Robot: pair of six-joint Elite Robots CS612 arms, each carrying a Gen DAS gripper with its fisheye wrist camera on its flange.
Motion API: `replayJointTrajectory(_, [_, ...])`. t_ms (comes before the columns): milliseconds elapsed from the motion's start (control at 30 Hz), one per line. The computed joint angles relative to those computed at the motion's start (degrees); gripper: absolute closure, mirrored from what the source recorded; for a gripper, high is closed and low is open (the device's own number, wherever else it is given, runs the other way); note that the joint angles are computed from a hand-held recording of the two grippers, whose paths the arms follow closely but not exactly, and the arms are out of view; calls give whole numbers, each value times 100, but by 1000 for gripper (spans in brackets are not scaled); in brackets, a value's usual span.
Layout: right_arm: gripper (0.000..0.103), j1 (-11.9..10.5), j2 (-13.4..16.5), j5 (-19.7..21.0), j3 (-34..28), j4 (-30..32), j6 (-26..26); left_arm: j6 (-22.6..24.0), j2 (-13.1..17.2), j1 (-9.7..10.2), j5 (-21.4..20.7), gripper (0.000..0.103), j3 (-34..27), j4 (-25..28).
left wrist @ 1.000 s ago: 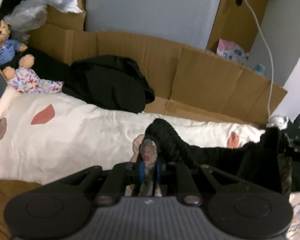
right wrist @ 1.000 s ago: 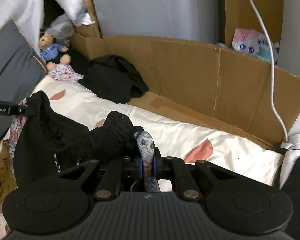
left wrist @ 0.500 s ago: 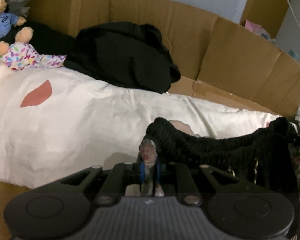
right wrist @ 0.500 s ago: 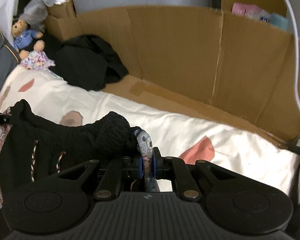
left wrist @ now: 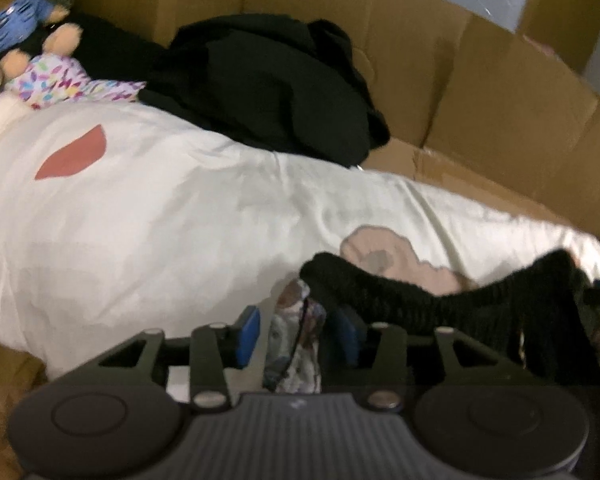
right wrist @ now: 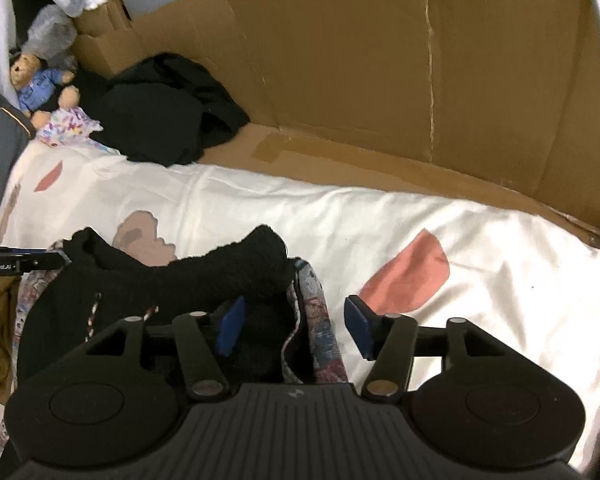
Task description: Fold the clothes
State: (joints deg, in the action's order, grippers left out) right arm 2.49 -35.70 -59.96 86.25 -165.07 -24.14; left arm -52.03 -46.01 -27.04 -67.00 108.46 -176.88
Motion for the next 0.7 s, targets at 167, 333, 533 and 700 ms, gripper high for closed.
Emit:
replayJointTrajectory(167, [43,-21,104,-84,-163,-130,496,19,59,12,-69,57,-62,151])
replayJointTrajectory(333, [59,12,232,-125,-388,245,434,-264,125,28,-138,61,-82,352])
replayJointTrajectory(533, [69,61,275,-349,-335,259,405,307,92,-11,-147,76,-119,974])
replayJointTrajectory(700, [69,99,185,-554,-136,351,-363,183,38,9,-168,65,-32,885])
